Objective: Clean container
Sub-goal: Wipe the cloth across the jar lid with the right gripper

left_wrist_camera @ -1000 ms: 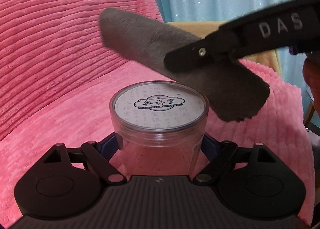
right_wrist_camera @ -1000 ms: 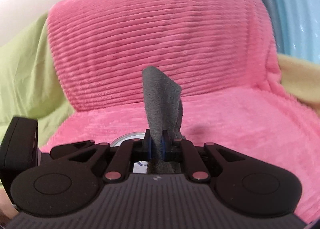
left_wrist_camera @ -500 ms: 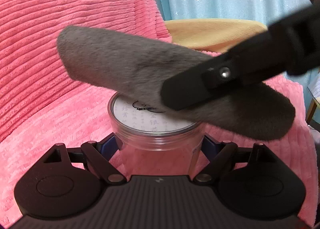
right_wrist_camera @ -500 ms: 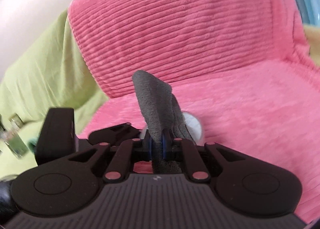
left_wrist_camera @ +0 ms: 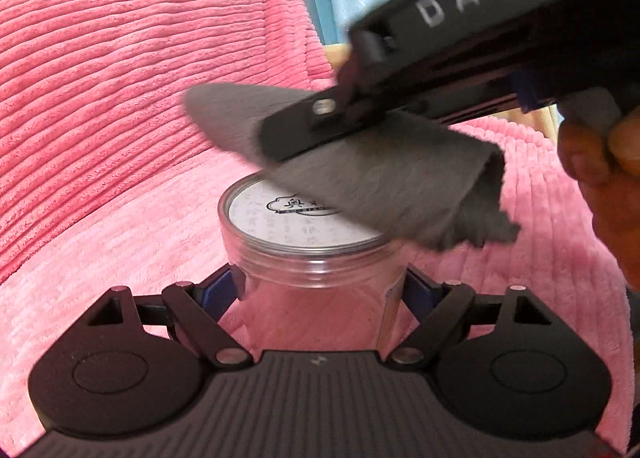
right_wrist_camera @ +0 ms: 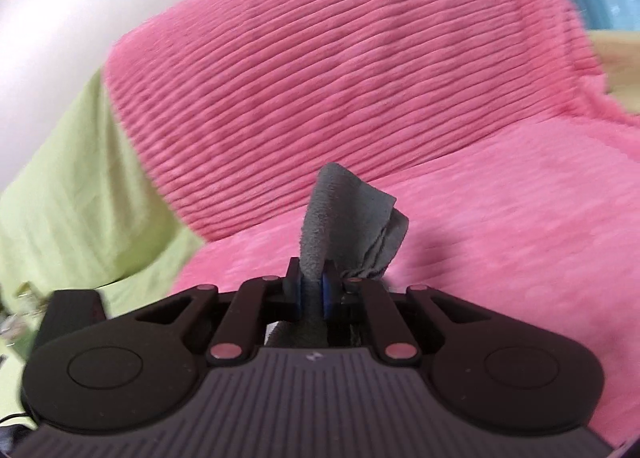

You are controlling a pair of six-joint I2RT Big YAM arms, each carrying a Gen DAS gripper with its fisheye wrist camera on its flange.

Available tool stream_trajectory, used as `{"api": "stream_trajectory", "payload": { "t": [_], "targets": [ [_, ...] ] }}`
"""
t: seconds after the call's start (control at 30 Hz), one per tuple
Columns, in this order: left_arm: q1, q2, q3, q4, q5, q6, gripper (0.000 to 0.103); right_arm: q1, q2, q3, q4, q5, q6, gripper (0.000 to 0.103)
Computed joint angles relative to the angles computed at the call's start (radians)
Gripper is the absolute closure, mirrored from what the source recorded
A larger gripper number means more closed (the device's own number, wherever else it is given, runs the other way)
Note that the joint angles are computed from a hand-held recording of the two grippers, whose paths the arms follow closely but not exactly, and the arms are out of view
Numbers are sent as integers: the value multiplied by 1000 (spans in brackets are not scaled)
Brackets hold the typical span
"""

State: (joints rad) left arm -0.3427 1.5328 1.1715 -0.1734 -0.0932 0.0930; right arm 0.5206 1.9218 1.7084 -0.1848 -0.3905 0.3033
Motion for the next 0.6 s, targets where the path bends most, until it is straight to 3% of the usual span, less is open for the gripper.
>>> {"api": "stream_trajectory", "payload": {
  "t": [0.13, 0.3, 0.43, 0.53, 0.6],
  "targets": [
    [-3, 0, -1, 1, 1, 2, 18, -16, -25, -34, -12, -19, 1, 96],
    [-16, -4, -8, 4, -12, -4, 18, -29, -62, -90, -12, -133, 28, 95],
    [-25, -5, -13, 7, -26, -6, 18, -18, -38, -58, -18, -191, 51, 96],
    [-25, 1, -8, 7, -28, -8, 18, -5, -5, -11, -18, -179, 51, 97],
    [-27, 5, -6, 9, -27, -6, 18, 2, 13, 12, -3, -129, 37, 97]
  ]
}}
